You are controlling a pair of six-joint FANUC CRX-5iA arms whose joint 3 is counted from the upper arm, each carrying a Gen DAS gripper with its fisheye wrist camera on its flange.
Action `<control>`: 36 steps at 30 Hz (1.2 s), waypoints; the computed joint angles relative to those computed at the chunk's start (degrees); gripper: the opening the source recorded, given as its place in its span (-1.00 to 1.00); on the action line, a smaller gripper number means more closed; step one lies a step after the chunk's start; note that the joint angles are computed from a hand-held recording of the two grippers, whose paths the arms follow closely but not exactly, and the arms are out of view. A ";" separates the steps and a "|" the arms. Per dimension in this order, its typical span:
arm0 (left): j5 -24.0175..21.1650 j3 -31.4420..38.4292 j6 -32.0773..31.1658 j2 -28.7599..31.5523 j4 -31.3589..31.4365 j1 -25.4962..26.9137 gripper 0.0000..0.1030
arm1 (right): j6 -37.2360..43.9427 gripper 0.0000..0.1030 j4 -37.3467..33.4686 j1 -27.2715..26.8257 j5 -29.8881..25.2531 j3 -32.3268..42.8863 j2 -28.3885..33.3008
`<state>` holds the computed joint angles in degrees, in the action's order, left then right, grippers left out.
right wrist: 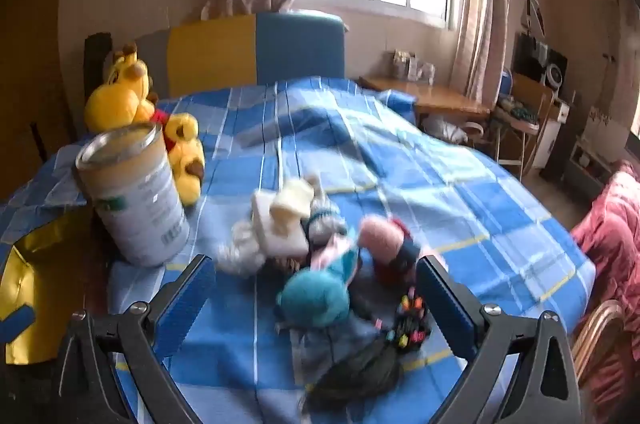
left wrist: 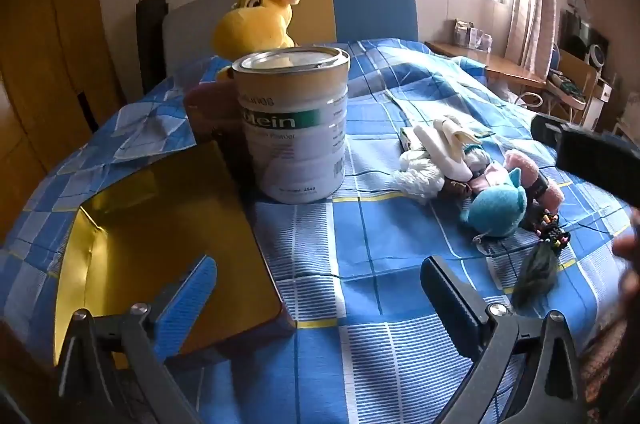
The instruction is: Organize soft objects
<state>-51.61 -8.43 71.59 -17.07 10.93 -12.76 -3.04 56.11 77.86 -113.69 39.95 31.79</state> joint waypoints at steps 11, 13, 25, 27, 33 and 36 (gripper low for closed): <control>0.65 -0.74 -1.53 -0.27 0.48 -0.10 0.99 | -7.93 0.98 -5.79 -2.86 7.78 -18.03 -11.13; 0.70 -1.06 -2.00 -0.25 1.01 -0.07 0.99 | -11.26 0.98 -4.37 -2.51 10.07 -21.29 -13.23; 0.51 -1.52 -3.69 -0.39 1.51 -0.48 0.99 | -9.68 0.98 -5.69 -2.36 9.91 -20.06 -12.53; 0.40 -1.42 -3.64 -0.32 1.33 -0.54 0.99 | -9.92 0.98 -5.63 -2.32 10.11 -20.31 -12.76; -0.27 -1.28 -3.88 -0.15 1.34 -0.59 0.99 | -11.47 0.98 -5.68 -2.16 10.23 -20.97 -13.43; -0.44 -1.27 -4.01 -0.15 1.30 -0.70 0.99 | -12.18 0.98 -5.73 -2.13 10.29 -21.28 -13.74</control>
<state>-52.05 -9.71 67.58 -17.22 12.23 -13.46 -15.23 50.39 75.72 -103.41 18.67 18.05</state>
